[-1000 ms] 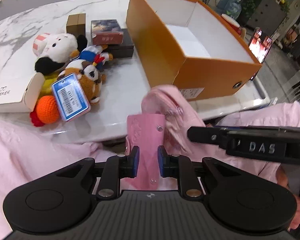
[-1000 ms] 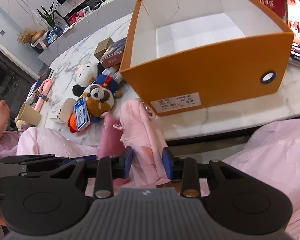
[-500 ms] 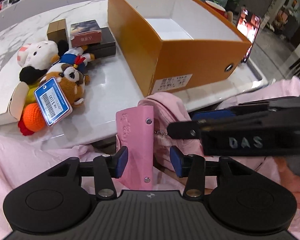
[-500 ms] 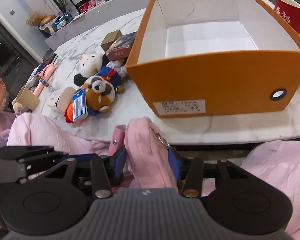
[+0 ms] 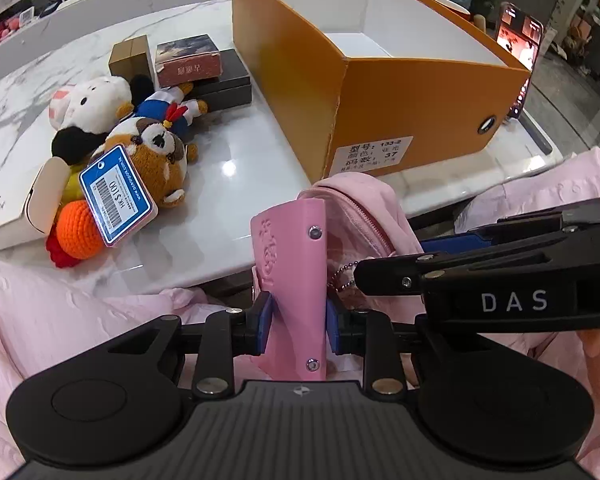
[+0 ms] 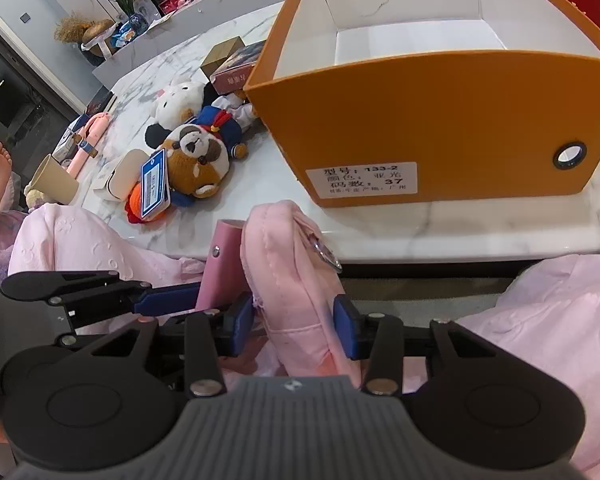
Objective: Organize objects
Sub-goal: 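Lift the pink wallet and pink bag with both tools and carry them over the orange box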
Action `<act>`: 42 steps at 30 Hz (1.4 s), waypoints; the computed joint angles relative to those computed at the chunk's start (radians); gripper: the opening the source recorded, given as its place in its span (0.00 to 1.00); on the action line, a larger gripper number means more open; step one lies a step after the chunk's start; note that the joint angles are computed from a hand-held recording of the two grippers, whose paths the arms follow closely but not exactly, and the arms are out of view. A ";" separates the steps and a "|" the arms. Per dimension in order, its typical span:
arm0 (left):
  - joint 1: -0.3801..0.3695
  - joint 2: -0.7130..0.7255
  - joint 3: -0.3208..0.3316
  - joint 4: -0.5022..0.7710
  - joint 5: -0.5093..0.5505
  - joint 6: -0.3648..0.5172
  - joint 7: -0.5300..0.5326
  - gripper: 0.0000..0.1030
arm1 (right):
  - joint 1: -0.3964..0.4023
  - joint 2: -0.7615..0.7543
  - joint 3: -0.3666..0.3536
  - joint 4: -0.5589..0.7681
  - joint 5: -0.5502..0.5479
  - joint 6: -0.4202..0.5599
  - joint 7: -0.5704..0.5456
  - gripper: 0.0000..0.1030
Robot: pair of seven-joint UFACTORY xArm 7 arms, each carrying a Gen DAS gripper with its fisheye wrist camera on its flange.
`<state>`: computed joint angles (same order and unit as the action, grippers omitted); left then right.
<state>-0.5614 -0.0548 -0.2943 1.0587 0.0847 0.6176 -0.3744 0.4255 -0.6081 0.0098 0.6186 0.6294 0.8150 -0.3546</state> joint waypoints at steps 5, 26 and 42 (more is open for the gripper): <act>0.001 -0.005 -0.002 -0.012 0.013 -0.018 -0.038 0.28 | 0.007 0.011 0.011 -0.010 0.016 -0.034 0.016 0.38; -0.021 -0.154 0.077 0.088 -0.470 -0.118 0.251 0.20 | 0.013 -0.108 -0.106 0.192 0.016 0.053 -0.095 0.28; -0.046 0.363 0.023 0.645 -0.205 -0.024 0.069 0.20 | -0.113 0.214 -0.058 0.456 -0.066 -0.078 -0.043 0.28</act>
<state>-0.6076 0.3077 -0.2714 1.7034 -0.1203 0.5938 -0.3052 0.3127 -0.3938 -0.0484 1.0749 0.5632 0.7368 -0.3975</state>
